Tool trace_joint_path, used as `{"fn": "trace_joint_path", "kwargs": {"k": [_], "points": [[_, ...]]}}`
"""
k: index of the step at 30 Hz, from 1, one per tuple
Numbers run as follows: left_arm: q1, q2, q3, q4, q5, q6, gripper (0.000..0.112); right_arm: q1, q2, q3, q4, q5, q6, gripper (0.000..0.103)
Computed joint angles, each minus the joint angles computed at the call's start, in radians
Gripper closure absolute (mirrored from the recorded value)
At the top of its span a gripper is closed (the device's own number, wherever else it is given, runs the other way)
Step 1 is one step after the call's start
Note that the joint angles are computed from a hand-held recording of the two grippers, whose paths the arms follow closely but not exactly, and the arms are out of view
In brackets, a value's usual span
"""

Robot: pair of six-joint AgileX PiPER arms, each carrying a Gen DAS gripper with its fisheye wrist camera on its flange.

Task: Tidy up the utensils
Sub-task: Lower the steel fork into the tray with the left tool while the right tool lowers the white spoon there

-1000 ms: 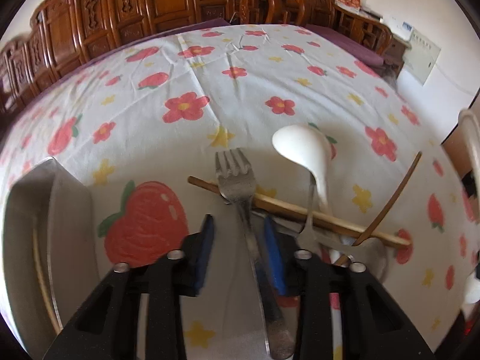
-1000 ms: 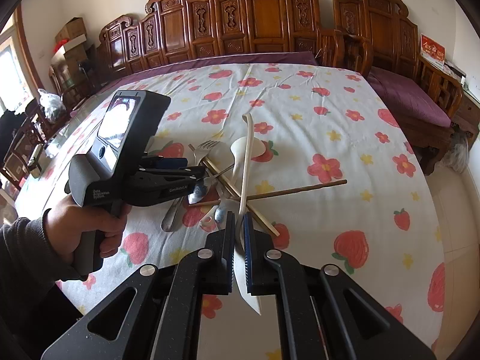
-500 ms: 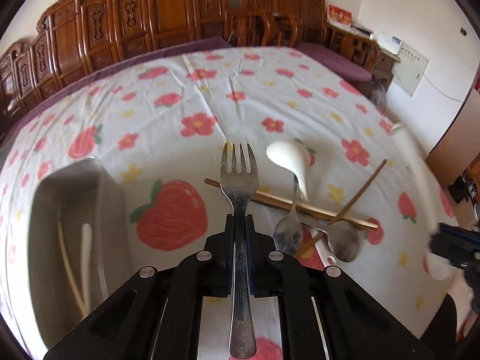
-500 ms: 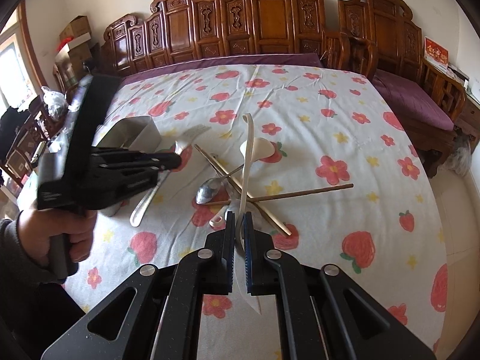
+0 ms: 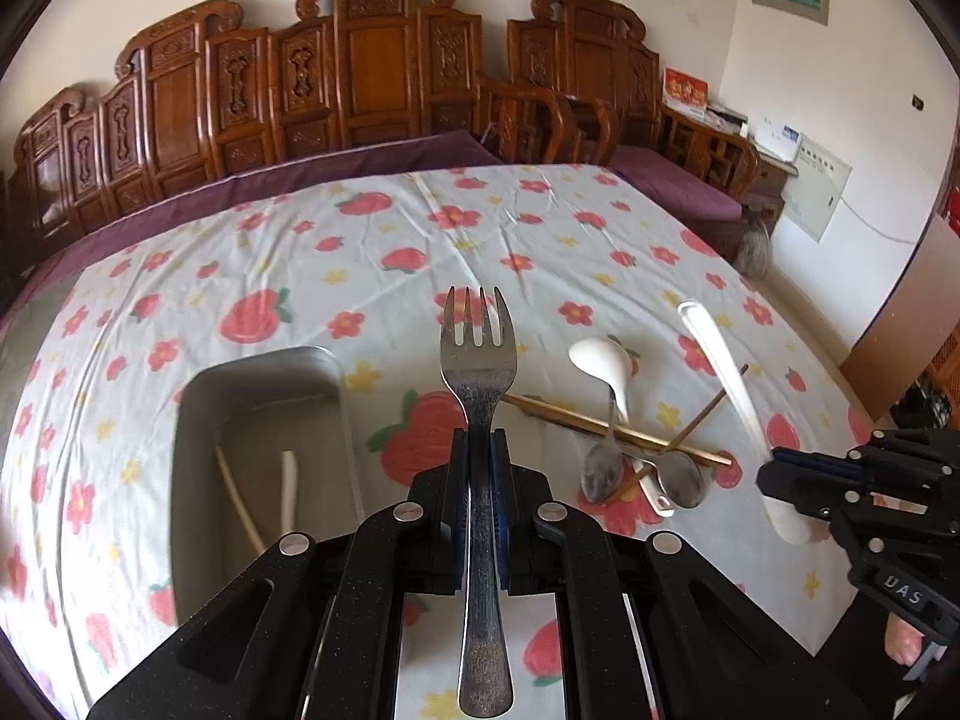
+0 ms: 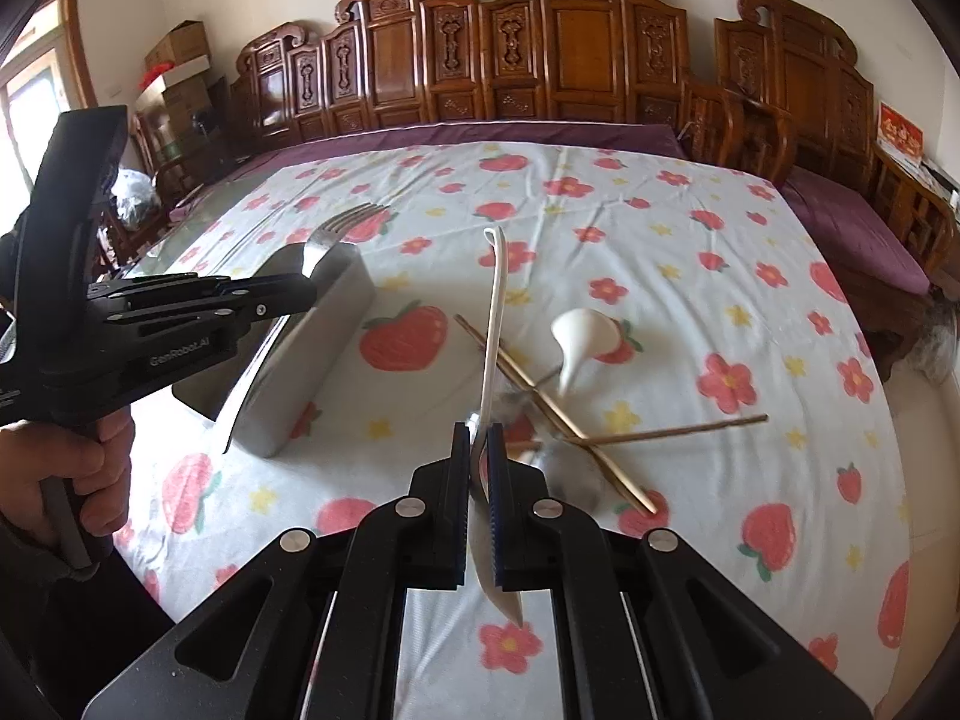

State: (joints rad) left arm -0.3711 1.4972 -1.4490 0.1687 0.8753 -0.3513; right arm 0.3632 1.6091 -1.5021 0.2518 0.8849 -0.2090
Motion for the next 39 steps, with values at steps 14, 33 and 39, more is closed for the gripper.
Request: {"fn": "trace_joint_path", "kwargs": {"k": [14, 33, 39], "points": [[0.246, -0.093, 0.087, -0.241, -0.071, 0.224, 0.106, 0.150, 0.134, -0.205, -0.105, 0.065, 0.125, 0.096], [0.411, -0.060, 0.154, -0.302, -0.060, 0.320, 0.106, 0.287, 0.362, -0.521, -0.096, 0.114, 0.232, 0.096], [0.402, -0.042, 0.152, -0.286, -0.039, 0.317, 0.106, 0.295, 0.364, -0.521, -0.099, 0.112, 0.237, 0.096]]}}
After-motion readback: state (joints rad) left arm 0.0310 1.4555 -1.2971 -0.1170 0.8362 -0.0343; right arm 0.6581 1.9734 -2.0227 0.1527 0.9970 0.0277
